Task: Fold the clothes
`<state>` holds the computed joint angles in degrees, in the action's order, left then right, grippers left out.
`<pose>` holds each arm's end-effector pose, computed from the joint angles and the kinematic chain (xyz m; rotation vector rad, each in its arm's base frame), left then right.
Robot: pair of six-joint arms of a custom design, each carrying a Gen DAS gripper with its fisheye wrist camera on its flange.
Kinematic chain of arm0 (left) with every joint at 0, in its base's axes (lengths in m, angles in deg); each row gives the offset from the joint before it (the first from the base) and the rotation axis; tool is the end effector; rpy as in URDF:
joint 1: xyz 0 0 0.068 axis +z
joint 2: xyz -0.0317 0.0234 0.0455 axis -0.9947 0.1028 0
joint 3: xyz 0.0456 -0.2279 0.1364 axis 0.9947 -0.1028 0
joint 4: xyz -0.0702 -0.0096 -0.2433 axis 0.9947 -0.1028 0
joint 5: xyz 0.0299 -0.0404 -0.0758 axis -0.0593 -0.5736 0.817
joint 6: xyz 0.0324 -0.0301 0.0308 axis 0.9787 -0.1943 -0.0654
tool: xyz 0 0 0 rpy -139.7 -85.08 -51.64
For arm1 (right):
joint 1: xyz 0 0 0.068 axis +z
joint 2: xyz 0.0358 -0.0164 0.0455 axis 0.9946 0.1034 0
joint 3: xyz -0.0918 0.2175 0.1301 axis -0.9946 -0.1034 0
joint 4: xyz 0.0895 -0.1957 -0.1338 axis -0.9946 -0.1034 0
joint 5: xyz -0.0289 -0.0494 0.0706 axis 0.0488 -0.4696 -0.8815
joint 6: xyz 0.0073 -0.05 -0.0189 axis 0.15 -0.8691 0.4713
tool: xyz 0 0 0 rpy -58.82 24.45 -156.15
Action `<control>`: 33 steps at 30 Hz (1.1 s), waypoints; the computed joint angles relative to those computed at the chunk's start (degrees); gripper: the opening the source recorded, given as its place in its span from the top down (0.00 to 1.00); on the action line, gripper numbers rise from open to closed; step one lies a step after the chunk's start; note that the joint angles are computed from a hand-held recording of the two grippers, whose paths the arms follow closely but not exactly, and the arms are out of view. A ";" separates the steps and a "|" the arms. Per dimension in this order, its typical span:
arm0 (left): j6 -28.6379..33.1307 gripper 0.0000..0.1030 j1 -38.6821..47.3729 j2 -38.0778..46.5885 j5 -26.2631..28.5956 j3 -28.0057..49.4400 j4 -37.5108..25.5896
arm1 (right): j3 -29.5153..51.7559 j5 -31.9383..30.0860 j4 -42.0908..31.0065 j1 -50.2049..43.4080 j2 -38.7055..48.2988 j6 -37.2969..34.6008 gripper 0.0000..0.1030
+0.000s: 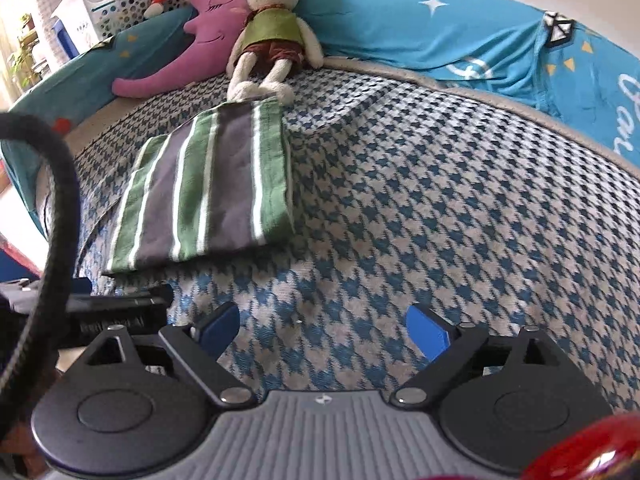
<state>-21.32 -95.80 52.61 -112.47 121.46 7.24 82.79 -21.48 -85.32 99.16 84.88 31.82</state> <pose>0.2509 -0.0343 0.1713 -1.0178 2.3385 0.2988 0.3656 0.1141 0.1175 -1.0765 2.2869 0.4725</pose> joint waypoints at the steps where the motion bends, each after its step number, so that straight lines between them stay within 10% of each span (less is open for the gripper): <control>1: -0.55 0.00 -0.48 0.15 -0.26 0.06 -0.38 | 0.53 -0.17 -0.49 0.31 0.44 -0.33 0.12; 33: -10.20 0.00 -0.87 4.43 -0.27 3.03 -4.53 | 12.33 4.14 -4.30 4.42 8.27 6.66 0.12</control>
